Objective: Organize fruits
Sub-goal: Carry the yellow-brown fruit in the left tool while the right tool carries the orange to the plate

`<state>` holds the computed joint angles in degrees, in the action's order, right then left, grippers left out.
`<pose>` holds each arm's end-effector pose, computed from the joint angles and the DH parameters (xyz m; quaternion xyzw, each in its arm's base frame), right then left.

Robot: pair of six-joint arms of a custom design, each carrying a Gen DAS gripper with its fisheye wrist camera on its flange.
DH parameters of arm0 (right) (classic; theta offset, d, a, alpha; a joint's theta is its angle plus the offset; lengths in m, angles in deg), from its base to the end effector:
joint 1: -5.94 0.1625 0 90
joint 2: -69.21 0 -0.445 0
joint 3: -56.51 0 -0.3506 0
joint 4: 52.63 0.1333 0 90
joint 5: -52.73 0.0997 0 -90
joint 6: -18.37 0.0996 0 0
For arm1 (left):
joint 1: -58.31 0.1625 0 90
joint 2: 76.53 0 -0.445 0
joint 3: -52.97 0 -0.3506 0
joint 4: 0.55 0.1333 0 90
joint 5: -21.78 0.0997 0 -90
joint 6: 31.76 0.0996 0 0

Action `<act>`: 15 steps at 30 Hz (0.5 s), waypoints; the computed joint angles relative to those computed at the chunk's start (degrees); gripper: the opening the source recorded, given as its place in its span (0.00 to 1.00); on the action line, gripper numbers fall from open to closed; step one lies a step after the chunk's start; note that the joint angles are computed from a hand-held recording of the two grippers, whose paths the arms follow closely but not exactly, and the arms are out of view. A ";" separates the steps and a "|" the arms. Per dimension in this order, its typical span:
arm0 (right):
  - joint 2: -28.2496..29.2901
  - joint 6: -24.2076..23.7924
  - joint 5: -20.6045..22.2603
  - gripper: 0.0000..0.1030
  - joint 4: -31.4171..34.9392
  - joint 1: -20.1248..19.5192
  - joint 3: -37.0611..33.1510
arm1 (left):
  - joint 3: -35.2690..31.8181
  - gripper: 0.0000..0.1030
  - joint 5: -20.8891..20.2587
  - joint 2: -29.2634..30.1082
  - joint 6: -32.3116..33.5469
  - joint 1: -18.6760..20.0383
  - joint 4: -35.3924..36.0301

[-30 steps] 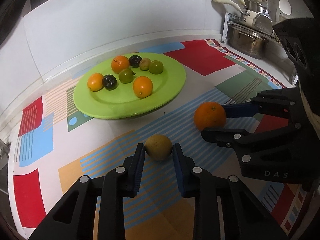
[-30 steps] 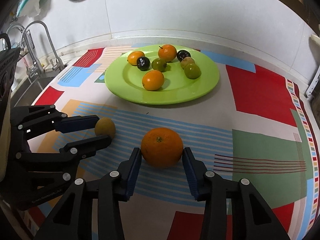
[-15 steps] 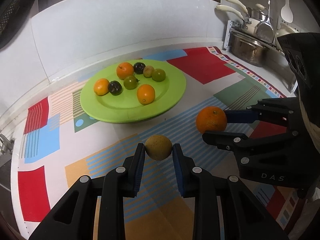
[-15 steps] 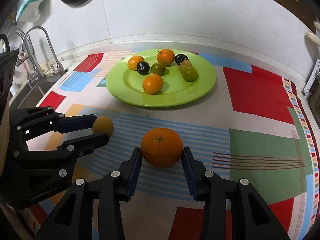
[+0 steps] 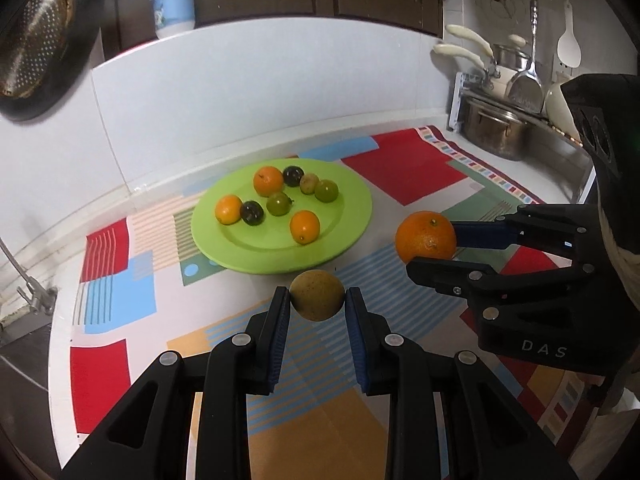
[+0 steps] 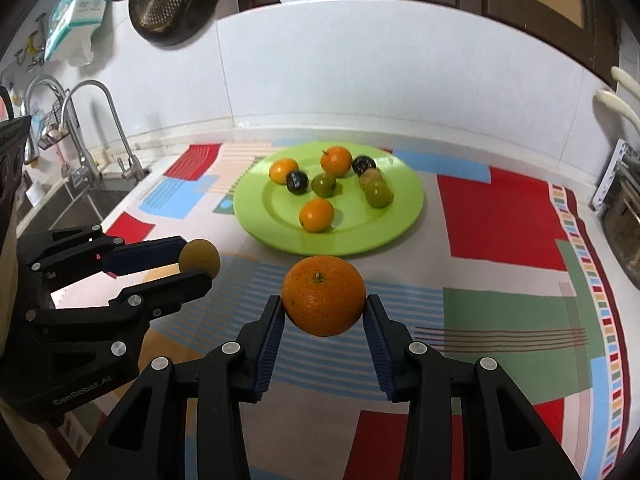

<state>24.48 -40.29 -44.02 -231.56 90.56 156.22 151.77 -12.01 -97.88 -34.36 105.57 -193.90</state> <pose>0.0596 -0.6638 0.1622 0.4127 -0.8611 0.2173 0.2023 -0.2516 -0.5906 -0.0240 0.1958 0.8437 -0.3594 0.3474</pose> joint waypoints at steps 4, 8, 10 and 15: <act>-0.74 0.39 1.12 0.41 -1.05 0.27 0.81 | 0.24 0.28 1.39 -0.15 0.10 -0.58 -1.05; -1.14 0.56 2.02 0.41 -2.19 0.61 1.31 | 0.25 0.28 3.02 -0.40 0.71 -1.23 -2.53; -1.33 0.67 2.55 0.41 -2.83 0.88 1.52 | 0.04 0.28 3.93 -0.51 0.85 -1.53 -2.73; -1.47 1.34 3.64 0.41 -3.92 1.46 1.46 | -0.64 0.28 5.80 -0.73 2.21 -1.91 -4.97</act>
